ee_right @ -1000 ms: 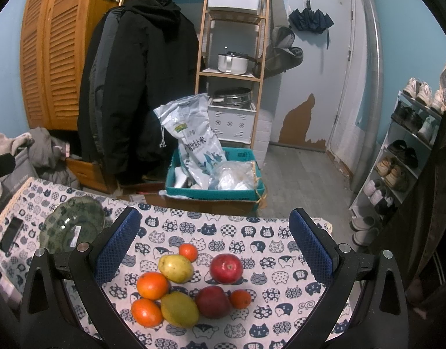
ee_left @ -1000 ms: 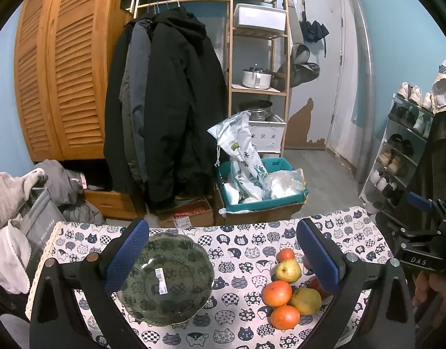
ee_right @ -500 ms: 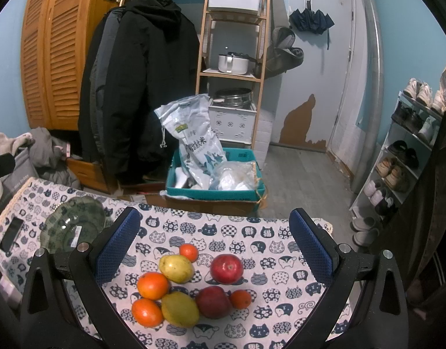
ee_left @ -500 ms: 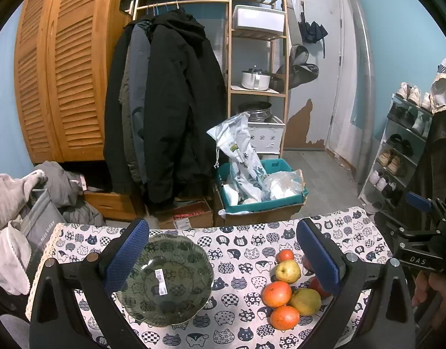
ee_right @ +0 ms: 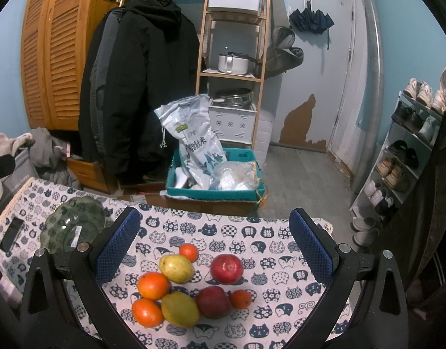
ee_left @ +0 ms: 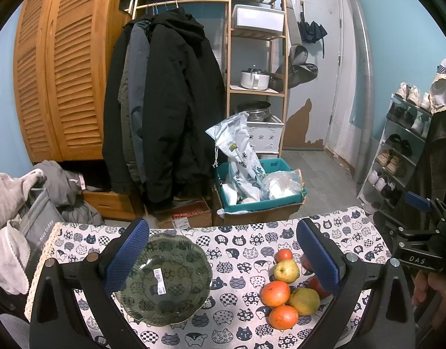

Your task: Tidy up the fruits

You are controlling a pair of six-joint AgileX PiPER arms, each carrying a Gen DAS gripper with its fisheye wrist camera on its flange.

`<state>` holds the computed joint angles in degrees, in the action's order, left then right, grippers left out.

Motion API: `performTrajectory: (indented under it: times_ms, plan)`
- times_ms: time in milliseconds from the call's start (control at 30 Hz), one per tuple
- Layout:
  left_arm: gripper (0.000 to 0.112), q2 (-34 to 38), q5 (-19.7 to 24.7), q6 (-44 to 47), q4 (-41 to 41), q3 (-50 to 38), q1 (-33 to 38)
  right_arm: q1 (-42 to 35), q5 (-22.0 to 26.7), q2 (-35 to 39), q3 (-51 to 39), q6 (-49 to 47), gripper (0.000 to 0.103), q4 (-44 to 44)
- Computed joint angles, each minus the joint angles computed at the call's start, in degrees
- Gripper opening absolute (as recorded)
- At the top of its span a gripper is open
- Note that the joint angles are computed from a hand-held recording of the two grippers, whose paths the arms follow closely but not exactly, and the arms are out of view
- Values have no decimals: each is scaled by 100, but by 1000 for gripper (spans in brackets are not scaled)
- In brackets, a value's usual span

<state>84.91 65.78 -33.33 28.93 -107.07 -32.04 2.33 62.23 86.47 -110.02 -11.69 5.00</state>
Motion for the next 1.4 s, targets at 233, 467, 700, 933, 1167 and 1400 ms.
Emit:
performTrajectory:
  times_ms: [233,467,700,933,1167,1400]
  plan:
    - [102,-1,0,5,0,-1,-3,-2,9,4,-9,-5,100,8]
    - [102,11,17,8,-7,-27,-4,1,14,6,-16,0,100,1]
    - [102,36,55,19,-5,-87,-19,3,23,11,-31,0,100,-5]
    - [102,29,48,14,-5,-73,-18,-2,34,11,-41,0,100,8]
    - [102,33,58,-6,12,-85,-44,-10,39,7,-39,-6,100,11]
    - [102,35,57,9,-4,-88,-30,-27,30,-5,-19,-29,100,23]
